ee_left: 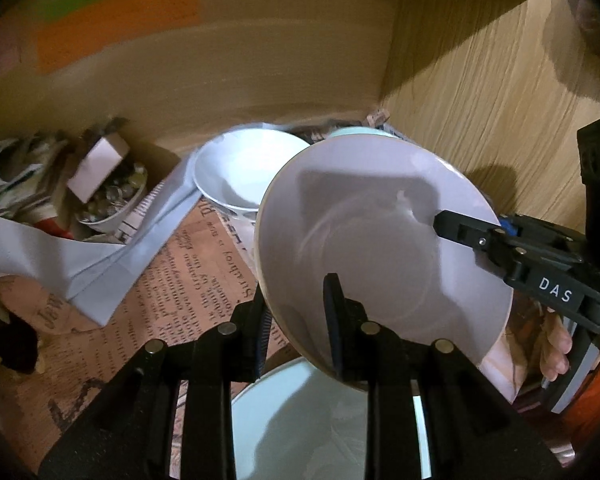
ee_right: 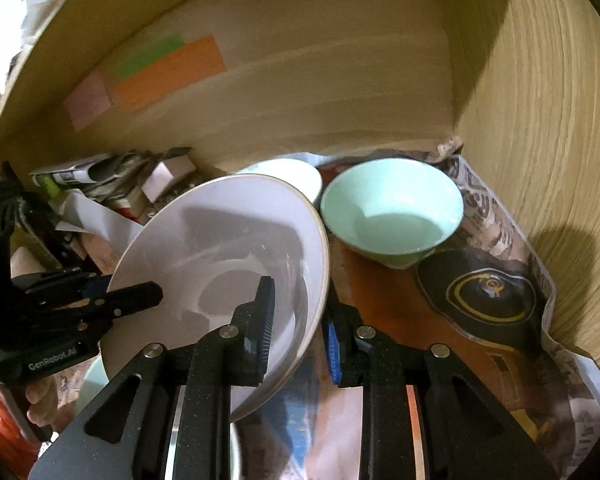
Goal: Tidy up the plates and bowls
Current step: 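Lift the pink bowl with the left tool and carry it beside the plate stack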
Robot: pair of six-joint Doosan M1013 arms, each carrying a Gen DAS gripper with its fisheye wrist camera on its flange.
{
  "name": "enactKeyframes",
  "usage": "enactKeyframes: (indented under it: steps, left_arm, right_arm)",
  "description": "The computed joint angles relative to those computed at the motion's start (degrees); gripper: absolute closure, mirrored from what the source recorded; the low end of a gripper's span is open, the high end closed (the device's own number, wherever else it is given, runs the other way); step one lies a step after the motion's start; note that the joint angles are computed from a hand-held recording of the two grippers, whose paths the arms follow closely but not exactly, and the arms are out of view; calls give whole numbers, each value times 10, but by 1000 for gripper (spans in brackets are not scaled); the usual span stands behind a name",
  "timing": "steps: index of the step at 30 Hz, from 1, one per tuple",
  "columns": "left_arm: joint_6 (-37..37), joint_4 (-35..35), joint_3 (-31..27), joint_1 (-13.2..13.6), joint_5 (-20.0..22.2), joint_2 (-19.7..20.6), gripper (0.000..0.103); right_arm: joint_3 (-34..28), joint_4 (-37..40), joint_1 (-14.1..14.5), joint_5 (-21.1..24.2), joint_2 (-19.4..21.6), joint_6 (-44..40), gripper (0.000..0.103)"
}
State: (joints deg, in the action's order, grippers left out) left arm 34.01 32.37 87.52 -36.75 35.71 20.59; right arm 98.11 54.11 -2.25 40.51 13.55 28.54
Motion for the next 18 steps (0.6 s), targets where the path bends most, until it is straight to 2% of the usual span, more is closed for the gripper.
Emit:
enactKeyframes:
  steps: [18]
  left_arm:
    - [-219,170,86,-43,32,-73,78]
  right_arm:
    - [45,45,21,18,-44,-79,83]
